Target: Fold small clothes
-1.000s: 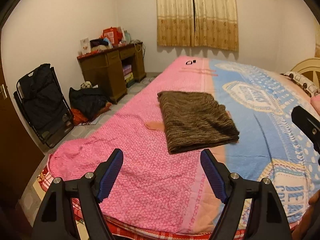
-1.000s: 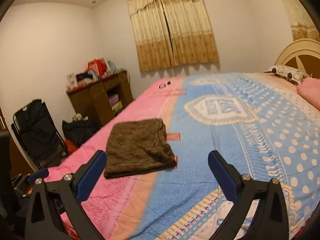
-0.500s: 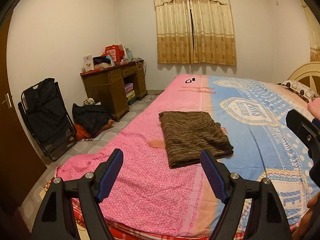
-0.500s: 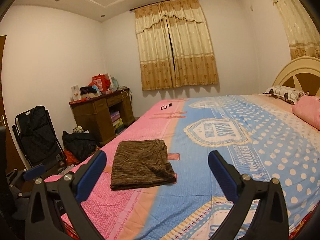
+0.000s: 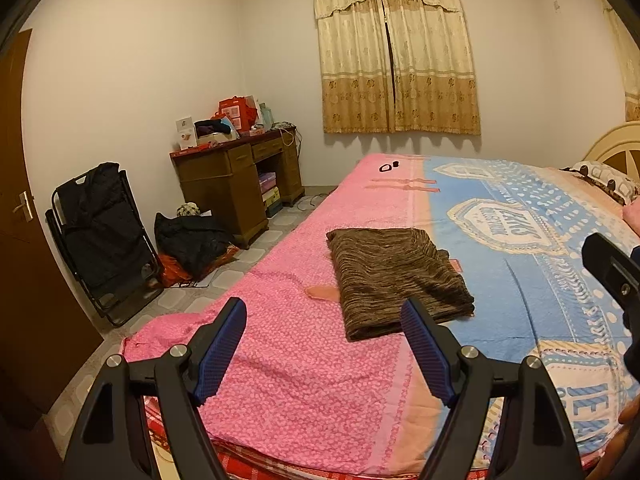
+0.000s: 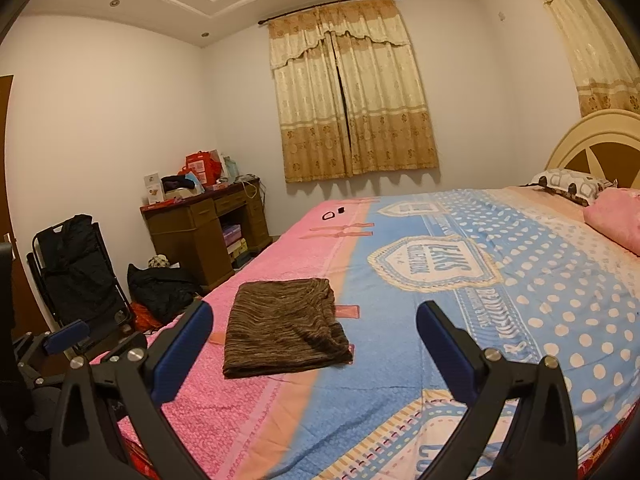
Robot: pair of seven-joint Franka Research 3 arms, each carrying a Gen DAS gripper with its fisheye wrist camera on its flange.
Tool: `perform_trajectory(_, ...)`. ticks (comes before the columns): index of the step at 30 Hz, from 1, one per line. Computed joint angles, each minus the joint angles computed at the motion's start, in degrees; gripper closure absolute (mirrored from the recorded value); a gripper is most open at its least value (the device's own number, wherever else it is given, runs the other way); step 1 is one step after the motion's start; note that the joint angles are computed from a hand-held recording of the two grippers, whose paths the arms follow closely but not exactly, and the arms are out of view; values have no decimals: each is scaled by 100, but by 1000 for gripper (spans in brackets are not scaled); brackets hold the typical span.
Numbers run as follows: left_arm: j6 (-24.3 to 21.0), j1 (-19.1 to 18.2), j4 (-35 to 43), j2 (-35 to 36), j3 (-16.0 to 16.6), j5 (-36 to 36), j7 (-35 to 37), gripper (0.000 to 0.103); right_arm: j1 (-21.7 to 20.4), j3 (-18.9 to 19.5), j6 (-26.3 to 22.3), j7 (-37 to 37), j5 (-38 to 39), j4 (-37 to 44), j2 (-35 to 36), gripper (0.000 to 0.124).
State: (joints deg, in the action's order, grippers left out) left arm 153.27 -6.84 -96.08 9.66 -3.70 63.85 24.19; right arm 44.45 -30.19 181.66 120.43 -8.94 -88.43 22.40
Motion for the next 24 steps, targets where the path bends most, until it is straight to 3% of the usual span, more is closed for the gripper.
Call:
perform_trajectory(4, -53, -18, 8, 0, 4, 47, -57, 23, 16, -37, 17, 41, 23, -31, -24, 21)
perform_trajectory(6, -305, -66, 77, 33, 4, 116, -133, 23, 31, -65, 35, 50, 35, -29, -12, 21)
perform_trajectory(11, -398, -34, 147, 94, 5, -93, -42, 23, 293, -390, 121, 69, 76, -118, 8, 21)
perform_trajectory(18, 509, 200, -54, 112, -9, -1007, 590, 23, 337, -447, 63, -23, 225, -139, 17, 21)
perform_trajectory(22, 369, 93, -13, 120, 58, -917, 584, 23, 159, -239, -4, -10, 264, -149, -36, 21)
perform_trajectory(24, 228, 47, 30, 136, 75, -841, 551, 23, 263, -404, -17, 127, 192, -173, -35, 21)
